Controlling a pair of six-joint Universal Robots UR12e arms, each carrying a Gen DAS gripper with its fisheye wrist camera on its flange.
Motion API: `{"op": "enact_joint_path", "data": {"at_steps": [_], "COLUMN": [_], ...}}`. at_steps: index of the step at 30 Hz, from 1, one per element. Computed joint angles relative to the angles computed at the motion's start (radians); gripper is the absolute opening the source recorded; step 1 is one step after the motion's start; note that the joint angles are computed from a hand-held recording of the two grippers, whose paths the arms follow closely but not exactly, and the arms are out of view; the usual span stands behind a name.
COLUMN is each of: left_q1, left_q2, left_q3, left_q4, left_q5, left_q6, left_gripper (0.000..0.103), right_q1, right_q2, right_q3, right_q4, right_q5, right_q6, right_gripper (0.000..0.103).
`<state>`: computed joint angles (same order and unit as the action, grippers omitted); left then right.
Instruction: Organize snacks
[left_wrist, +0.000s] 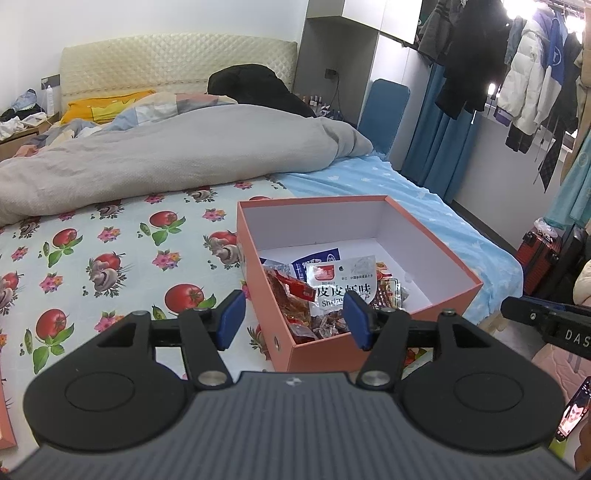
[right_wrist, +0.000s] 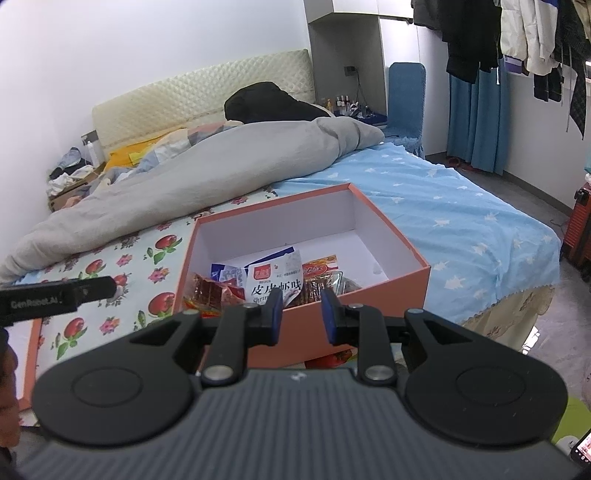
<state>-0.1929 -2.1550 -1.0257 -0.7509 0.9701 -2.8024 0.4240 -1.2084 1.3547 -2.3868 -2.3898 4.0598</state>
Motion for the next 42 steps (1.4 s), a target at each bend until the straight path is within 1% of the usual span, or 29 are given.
{"op": "enact_joint_path", "data": {"at_steps": [1, 2, 3, 4, 5, 6, 7, 9, 13, 17, 23, 26, 32, 38, 42], "left_q1": [0.0, 0.001, 0.001, 0.0, -0.001, -0.002, -0.003, -0.003, -0.006, -0.002, -0.003, -0.002, -0.002, 0.0, -0.001], "left_q2": [0.0, 0.0, -0.001, -0.001, 0.0, 0.0, 0.001, -0.001, -0.002, -0.01, -0.012, -0.01, -0.007, -0.004, -0.003], "left_q3": [0.001, 0.002, 0.004, 0.005, 0.002, -0.002, -0.003, -0.003, 0.0, 0.024, 0.029, 0.026, 0.02, 0.02, 0.02], "left_q4": [-0.001, -0.003, -0.005, 0.0, 0.012, 0.025, 0.033, 0.042, 0.037, -0.016, -0.021, -0.015, -0.006, -0.022, -0.02], "left_q5": [-0.001, 0.001, 0.004, 0.007, 0.015, 0.027, 0.034, 0.04, 0.063, 0.061, 0.092, 0.093, 0.095, 0.075, 0.077], "left_q6": [-0.003, -0.003, 0.002, 0.007, 0.008, 0.005, 0.0, -0.011, -0.011, -0.002, -0.013, -0.027, -0.025, -0.025, -0.025], "left_gripper": [0.071, 0.074, 0.081, 0.087, 0.089, 0.093, 0.096, 0.097, 0.099, 0.099, 0.099, 0.099, 0.099, 0.099, 0.099], "right_q1": [0.001, 0.001, 0.001, 0.003, 0.003, 0.004, 0.004, 0.0, -0.002, -0.003, -0.004, -0.004, -0.005, -0.004, -0.004], "right_q2": [0.001, 0.002, 0.003, 0.005, 0.007, 0.008, 0.008, 0.006, 0.005, 0.003, 0.005, 0.003, 0.003, 0.005, 0.006], "right_q3": [0.0, -0.002, -0.003, -0.006, -0.007, -0.007, -0.006, -0.008, -0.007, -0.004, -0.008, -0.007, -0.01, -0.012, -0.013], "right_q4": [0.0, 0.007, 0.01, 0.016, 0.019, 0.017, 0.016, 0.034, 0.033, 0.023, 0.023, 0.022, 0.028, 0.026, 0.021], "right_q5": [-0.004, -0.012, -0.02, -0.032, -0.042, -0.052, -0.055, -0.043, -0.04, -0.026, -0.015, -0.007, -0.002, -0.005, -0.002], "right_q6": [-0.004, -0.005, -0.007, -0.005, -0.005, -0.009, -0.013, -0.012, -0.013, -0.018, -0.026, -0.019, -0.02, -0.025, -0.027], "right_gripper": [0.027, 0.031, 0.048, 0.059, 0.082, 0.09, 0.091, 0.091, 0.091, 0.091, 0.091, 0.091, 0.091, 0.091, 0.091]}}
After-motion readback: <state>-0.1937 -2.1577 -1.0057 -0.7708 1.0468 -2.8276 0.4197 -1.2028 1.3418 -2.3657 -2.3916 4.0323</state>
